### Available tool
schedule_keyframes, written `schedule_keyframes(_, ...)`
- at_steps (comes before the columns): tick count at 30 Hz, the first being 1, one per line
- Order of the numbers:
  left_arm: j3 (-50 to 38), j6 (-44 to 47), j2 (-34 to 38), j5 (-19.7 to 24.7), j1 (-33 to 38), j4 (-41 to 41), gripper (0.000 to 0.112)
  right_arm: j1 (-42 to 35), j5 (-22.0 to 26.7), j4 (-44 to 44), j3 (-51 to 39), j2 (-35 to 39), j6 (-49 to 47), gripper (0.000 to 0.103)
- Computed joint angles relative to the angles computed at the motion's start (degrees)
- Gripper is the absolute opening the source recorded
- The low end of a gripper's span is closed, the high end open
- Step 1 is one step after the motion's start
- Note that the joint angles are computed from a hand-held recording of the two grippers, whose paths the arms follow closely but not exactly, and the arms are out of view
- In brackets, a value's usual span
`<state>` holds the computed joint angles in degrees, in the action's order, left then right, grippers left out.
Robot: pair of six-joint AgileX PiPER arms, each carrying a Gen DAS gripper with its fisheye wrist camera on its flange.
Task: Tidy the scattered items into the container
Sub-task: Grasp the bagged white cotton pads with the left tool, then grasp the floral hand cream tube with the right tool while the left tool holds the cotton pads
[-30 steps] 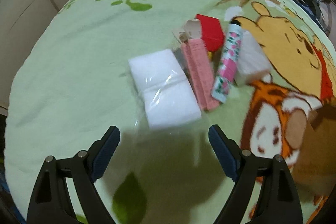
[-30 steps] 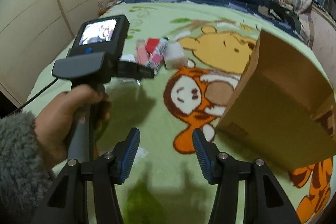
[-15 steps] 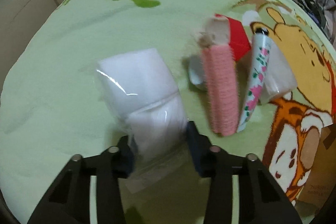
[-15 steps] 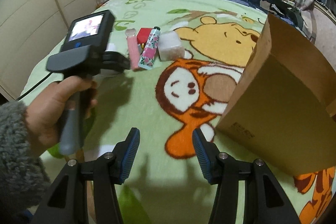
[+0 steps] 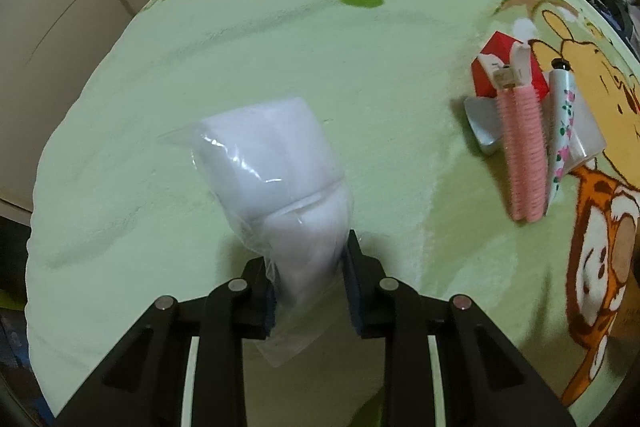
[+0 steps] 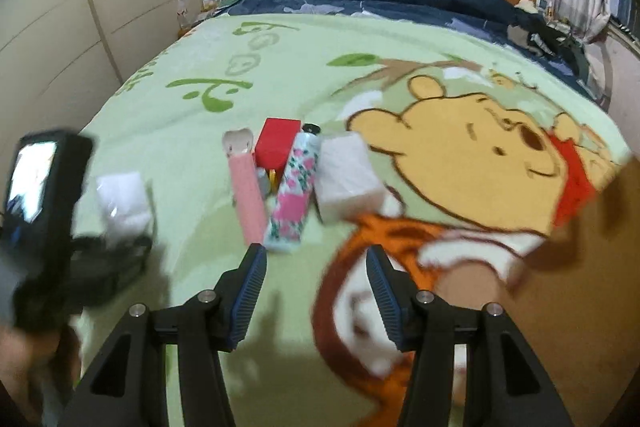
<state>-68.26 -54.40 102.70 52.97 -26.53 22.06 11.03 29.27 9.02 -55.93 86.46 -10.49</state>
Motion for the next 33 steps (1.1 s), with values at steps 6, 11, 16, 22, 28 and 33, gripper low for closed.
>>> schedule_keyframes(6, 0.66, 0.30, 0.44, -1.20, -0.76, 1.78, 0.028, 0.66, -1.70, 4.14, -6.25, 10.44, 1.72, 0.053)
schedule_keyframes(11, 2.32, 1.81, -0.69, -3.06, 0.85, -0.03, 0.028, 2.33, -3.07, -0.79, -9.35, 15.73, 9.29, 0.053)
schedule_keyframes(16, 3.10, 2.09, -1.23, -3.12, 0.89, -0.59, 0.028, 4.15, -1.36, -9.65, -13.83, 20.61, 16.49, 0.053)
schedule_keyframes(22, 4.22, 1.88, -2.83, -2.46, -0.04, -0.43, 0.028, 2.80, -1.45, -2.70, -10.13, 16.67, 7.00, 0.014)
schedule_keyframes(28, 5.52, 0.92, -5.41, -0.93, -3.03, -1.45, 0.028, -0.39, 0.39, 5.11, -0.69, 6.44, -2.66, 0.014)
schedule_keyframes(33, 6.28, -1.00, -7.02, 1.68, -8.18, -4.35, 0.028, -3.44, 4.37, 7.67, 7.36, -2.01, -6.30, 0.014)
